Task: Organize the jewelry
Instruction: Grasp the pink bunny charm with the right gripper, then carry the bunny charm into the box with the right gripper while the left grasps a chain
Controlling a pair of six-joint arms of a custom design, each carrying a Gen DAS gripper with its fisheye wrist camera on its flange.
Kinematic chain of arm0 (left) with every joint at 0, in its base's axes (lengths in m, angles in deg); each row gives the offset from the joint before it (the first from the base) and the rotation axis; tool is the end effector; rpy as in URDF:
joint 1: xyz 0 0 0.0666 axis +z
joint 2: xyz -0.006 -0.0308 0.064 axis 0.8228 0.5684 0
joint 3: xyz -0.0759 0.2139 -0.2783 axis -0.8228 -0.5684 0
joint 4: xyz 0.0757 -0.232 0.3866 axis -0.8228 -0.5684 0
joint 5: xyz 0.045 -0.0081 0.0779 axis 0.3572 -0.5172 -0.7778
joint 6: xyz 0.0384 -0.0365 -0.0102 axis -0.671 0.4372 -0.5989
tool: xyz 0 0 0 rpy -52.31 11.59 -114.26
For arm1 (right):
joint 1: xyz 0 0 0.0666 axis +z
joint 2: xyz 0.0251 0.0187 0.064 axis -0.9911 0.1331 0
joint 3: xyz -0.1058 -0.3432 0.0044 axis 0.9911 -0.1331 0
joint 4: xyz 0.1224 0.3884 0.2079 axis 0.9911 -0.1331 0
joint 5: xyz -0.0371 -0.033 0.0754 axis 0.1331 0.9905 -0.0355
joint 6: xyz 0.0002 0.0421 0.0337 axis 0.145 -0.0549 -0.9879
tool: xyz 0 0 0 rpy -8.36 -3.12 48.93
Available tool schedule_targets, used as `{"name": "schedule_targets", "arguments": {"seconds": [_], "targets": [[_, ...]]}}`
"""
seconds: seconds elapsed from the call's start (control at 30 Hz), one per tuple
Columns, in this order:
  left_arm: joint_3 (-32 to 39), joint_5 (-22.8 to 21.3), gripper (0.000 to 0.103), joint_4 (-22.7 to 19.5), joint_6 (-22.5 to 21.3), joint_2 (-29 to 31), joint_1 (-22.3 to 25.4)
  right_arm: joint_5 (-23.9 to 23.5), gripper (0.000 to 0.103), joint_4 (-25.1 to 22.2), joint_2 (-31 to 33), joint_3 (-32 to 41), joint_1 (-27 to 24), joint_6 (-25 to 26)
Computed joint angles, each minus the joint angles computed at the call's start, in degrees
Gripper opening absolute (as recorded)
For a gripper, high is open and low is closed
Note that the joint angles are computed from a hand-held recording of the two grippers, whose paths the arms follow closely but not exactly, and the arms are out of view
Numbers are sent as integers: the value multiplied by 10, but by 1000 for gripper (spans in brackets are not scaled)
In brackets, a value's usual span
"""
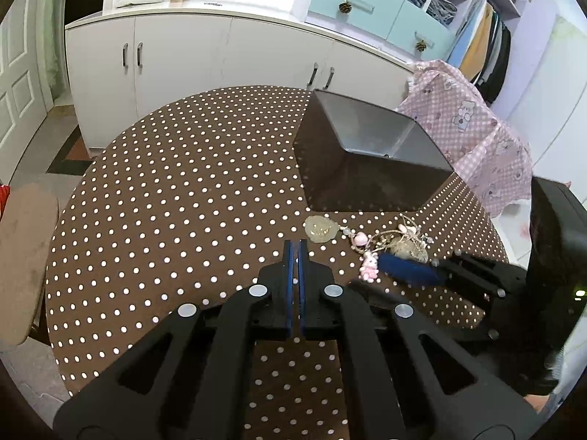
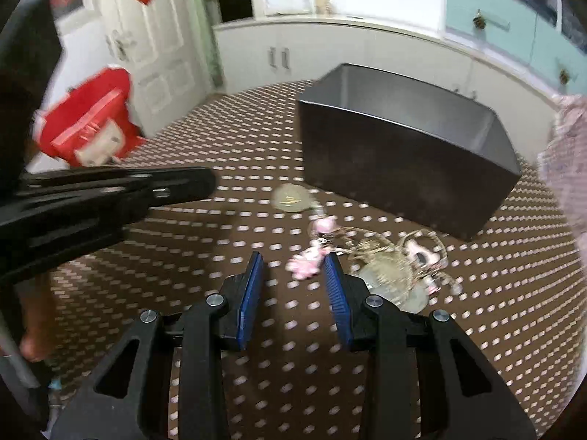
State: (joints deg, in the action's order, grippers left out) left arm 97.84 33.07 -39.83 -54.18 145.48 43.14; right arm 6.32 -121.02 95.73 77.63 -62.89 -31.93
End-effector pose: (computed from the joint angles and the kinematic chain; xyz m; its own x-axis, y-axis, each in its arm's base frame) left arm 0.5449 -0.1282 0.4904 -0.7751 0.0390 -0.6307 0.2771 0.9180 -0.2838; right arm 0.5429 0.1929 0.4701 -0.7223 -0.2899 -0.6279 -0.3811 0.9245 0.0116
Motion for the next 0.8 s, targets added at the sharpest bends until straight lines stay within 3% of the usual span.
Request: {"name": "schedule_targets", "arguments": {"seconds": [0.07,0.23,0.4,0.63,0.67,0.7,0.77,0.8], "targets": [[-2,4,3,-1,-1,0,1,16,16,1,2,1,1,6],[3,4,3,-9,-8,9,-5,-29,15,17,-11,-12,-18,-5],[13,8,3,-21,-16,22,-17,-123,15,64,-68,-50,-58,-53],[16,11,3,-24,-31,24,-34,-145,15,80,-94,-51,-93,-78],[17,10,10,-25,-36,25,-38,-144,15,82,-96,-53,-96,-82],[17,10,40,-24,-37,24,-41,-139,15,85,-103,-62,-93,-88],[-1,7,80,10,-21,8,-47,-139,15,90,-111,-72,-100,-93],[-7,7,80,23,-21,1,-50,-139,15,94,-114,-76,-103,-96]]}}
